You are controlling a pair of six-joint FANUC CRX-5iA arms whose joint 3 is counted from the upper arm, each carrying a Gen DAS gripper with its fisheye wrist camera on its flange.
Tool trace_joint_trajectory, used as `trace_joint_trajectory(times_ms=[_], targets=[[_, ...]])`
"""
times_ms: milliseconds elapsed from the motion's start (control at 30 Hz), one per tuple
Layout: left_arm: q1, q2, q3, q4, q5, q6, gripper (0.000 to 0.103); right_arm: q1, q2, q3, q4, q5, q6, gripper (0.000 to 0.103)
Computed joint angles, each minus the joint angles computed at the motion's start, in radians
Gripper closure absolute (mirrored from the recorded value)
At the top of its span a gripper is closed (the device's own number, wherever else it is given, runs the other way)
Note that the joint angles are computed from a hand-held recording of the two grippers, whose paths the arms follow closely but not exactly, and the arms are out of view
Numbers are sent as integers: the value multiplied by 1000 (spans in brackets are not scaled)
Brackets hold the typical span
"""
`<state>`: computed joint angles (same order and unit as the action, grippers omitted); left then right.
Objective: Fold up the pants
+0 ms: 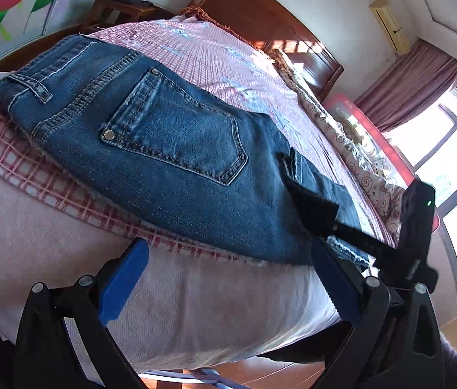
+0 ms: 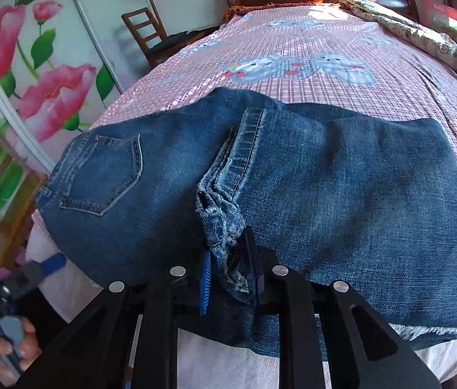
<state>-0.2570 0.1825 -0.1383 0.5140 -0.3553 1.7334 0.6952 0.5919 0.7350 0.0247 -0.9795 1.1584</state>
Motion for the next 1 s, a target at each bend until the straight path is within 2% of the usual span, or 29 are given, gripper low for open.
trace_joint_trajectory(times_ms=[67, 167, 267, 300, 333, 367, 400, 433, 467, 567, 733, 800, 833, 867, 933, 967, 1000], targets=[[-7, 8, -9, 64, 25, -85, 3, 20, -20, -16, 65, 45, 7, 85], [-15, 15, -3, 60, 40, -100, 3, 36, -13, 20, 63, 50, 48, 85], [-16, 24, 13, 38, 30, -87, 3, 70, 52, 66, 103, -17, 102, 85], [-15, 20, 9, 38, 31, -86, 3, 71, 88, 103, 86, -66, 124, 82], [-12, 17, 5, 36, 31, -82, 3, 73, 96, 99, 84, -74, 127, 82], [-10, 18, 7, 26, 27, -71, 3, 71, 69, 64, 67, -35, 142, 68], [-10, 13, -10, 64, 40, -105, 3, 59, 56, 70, -1, -39, 175, 37], [-11, 10, -19, 84, 47, -122, 3, 50, 63, 109, -49, -85, 189, 28], [-10, 13, -16, 82, 46, -122, 3, 49, 47, 107, -56, -95, 187, 28], [-7, 19, 3, 39, 35, -90, 3, 0, -94, -50, -207, 74, 196, 28], [-10, 17, 6, 26, 32, -78, 3, -171, -225, -228, -481, 317, 9, 28], [-9, 16, 7, 21, 30, -76, 3, -205, -259, -308, -488, 447, -99, 28], [-8, 17, 10, 13, 27, -70, 3, -230, -257, -311, -545, 469, -84, 28], [-9, 15, 11, 2, 24, -61, 3, -242, -243, -300, -550, 455, -112, 28], [-7, 12, 12, -14, 18, -53, 3, -249, -172, -225, -515, 326, -190, 28], [-7, 13, 14, -18, 16, -55, 3, -243, -152, -228, -485, 314, -222, 30], [-7, 15, 19, -28, 10, -47, 3, -233, -162, -255, -455, 355, -201, 31]])
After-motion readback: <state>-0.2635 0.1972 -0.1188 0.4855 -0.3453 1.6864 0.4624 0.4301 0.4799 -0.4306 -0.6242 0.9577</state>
